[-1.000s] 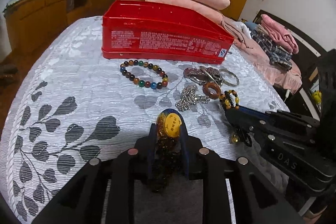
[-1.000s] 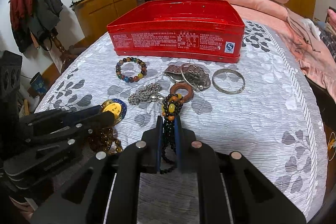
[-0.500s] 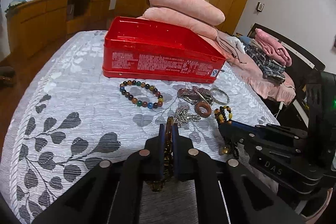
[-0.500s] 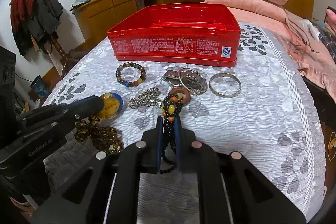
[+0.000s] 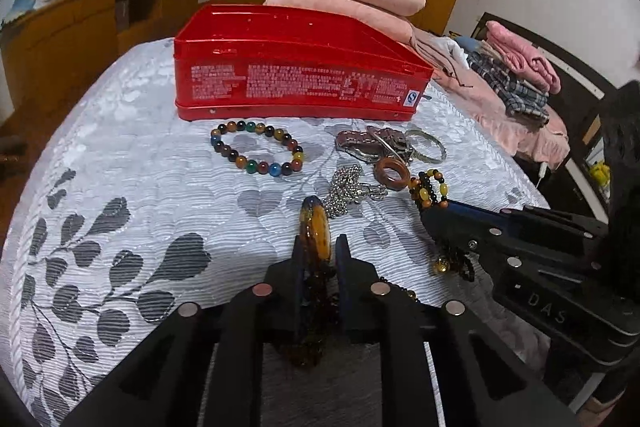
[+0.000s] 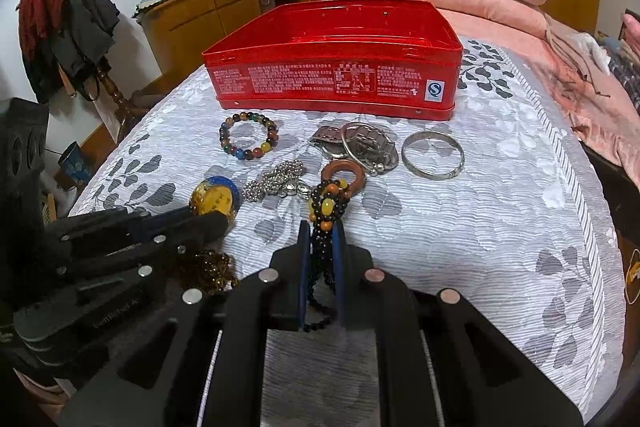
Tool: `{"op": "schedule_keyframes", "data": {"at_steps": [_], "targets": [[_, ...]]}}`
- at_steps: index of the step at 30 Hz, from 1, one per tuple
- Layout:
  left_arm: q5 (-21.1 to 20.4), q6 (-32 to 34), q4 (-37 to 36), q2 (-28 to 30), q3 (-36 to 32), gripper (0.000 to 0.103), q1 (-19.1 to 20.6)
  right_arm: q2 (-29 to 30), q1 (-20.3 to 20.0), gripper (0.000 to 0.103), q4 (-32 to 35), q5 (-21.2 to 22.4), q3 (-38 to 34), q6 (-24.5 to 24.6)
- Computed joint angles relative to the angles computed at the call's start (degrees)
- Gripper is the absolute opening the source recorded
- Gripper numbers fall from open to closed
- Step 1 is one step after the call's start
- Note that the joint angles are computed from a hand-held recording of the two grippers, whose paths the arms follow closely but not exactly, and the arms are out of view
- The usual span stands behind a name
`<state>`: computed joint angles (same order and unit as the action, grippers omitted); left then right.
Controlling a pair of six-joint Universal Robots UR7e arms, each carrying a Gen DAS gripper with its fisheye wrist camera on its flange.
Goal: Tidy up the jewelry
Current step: 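Lift the black necklace with the right tool while the left tool lifts the amber strand, then lower both held strands into the red tin and open both tools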
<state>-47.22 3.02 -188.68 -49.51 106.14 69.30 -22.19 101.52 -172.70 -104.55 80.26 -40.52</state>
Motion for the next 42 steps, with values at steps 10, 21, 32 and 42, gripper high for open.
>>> {"op": "schedule_keyframes", "data": {"at_steps": [10, 21, 32, 42], "targets": [[-0.5, -0.3, -2.0, 0.1, 0.1, 0.011, 0.1, -0.2, -0.1, 0.010, -0.4, 0.4, 0.4, 0.0], [-0.5, 0.7, -3.6, -0.9, -1.3, 0.010, -0.4, 0.3, 0.4, 0.010, 0.3, 0.2, -1.8, 0.3], [-2.8, 5.4, -6.4, -1.4, -6.1, 0.010, -0.7, 1.4, 1.8, 0.009, 2.2, 3.0, -8.1, -0.3], [-4.8, 9.7, -6.8, 1.3, -16.7, 0.010, 0.1, 6.5, 3.3, 0.009, 8.8, 5.0, -22.5, 0.6]]}}
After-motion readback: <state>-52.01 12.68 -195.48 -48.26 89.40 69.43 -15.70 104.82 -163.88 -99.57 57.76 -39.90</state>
